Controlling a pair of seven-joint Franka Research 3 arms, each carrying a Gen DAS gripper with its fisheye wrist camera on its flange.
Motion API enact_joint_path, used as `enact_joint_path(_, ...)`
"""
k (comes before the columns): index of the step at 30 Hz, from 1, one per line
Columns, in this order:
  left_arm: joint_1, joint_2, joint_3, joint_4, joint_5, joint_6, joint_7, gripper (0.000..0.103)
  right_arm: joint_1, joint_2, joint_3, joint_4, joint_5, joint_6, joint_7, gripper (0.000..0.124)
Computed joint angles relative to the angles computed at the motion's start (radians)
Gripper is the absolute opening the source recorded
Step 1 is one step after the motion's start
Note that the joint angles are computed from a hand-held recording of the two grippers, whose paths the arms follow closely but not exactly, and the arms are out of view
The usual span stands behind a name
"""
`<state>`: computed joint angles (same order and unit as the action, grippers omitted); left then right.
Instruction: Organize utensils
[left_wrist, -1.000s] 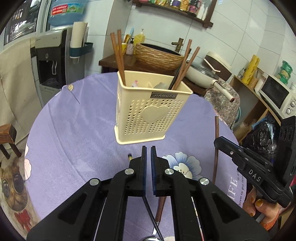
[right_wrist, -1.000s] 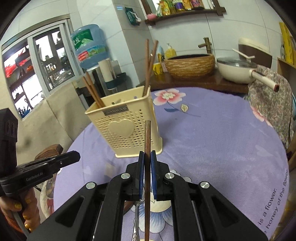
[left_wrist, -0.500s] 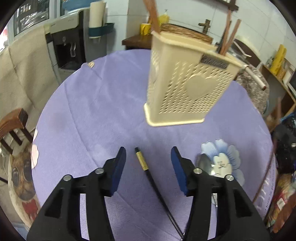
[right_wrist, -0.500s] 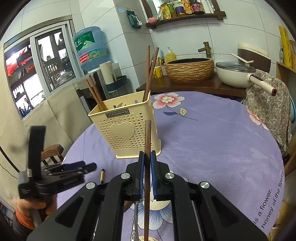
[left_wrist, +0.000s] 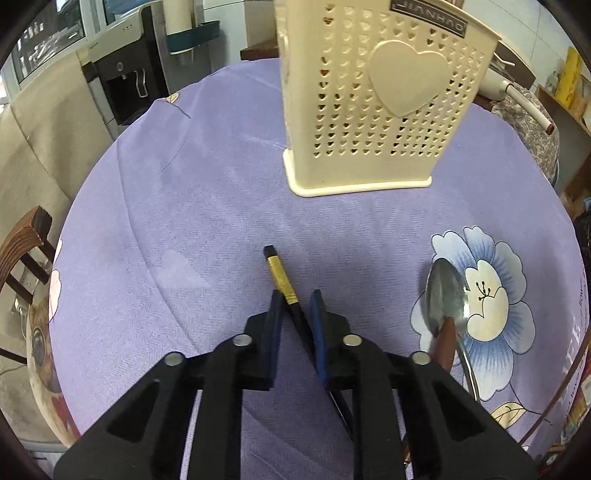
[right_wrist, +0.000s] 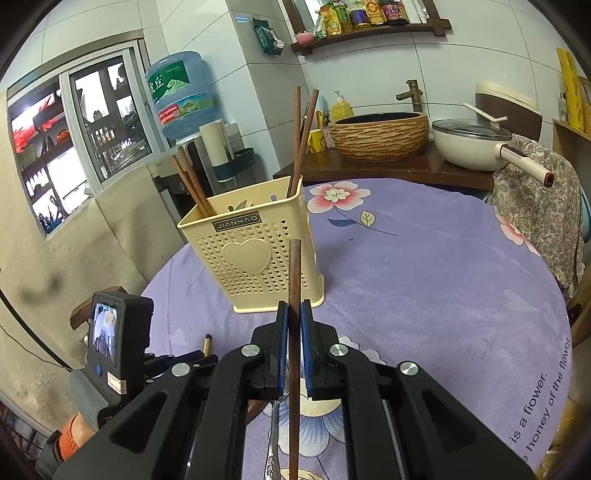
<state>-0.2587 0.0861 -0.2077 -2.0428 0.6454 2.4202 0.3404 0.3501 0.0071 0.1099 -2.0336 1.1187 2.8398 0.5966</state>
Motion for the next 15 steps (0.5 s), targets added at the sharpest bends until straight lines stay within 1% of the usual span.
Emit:
enact_joint_path(1, -0.004, 0.005, -0.001, 0.009, 0.006, -0.018, -0.009, 0.014, 0.0, 0.0, 0.0, 0.001, -0.002, -0.001, 0.003, 0.007)
enact_joint_path(3, -0.003, 0.004, 0.0, 0.007, 0.005, -0.011, -0.011, 0.013, -0.001, 0.0, 0.0, 0.001, -0.002, -0.003, 0.004, 0.007)
enact_joint_path(9, 0.012, -0.011, 0.004, -0.024, -0.034, 0.065, -0.011, 0.012, -0.002, -0.004, -0.003, 0.0, 0.003, -0.006, -0.002, 0.007)
enact_joint_path(12, 0.01, -0.024, 0.003, -0.029, -0.01, 0.076, -0.035, 0.012, -0.002, -0.007, -0.003, -0.002, 0.012, -0.005, -0.011, 0.007)
enact_joint_path(15, 0.012, -0.054, 0.0, -0.047, 0.006, 0.103, -0.056, 0.011, -0.002, -0.012, -0.005, -0.003, 0.024, -0.004, -0.022, 0.007)
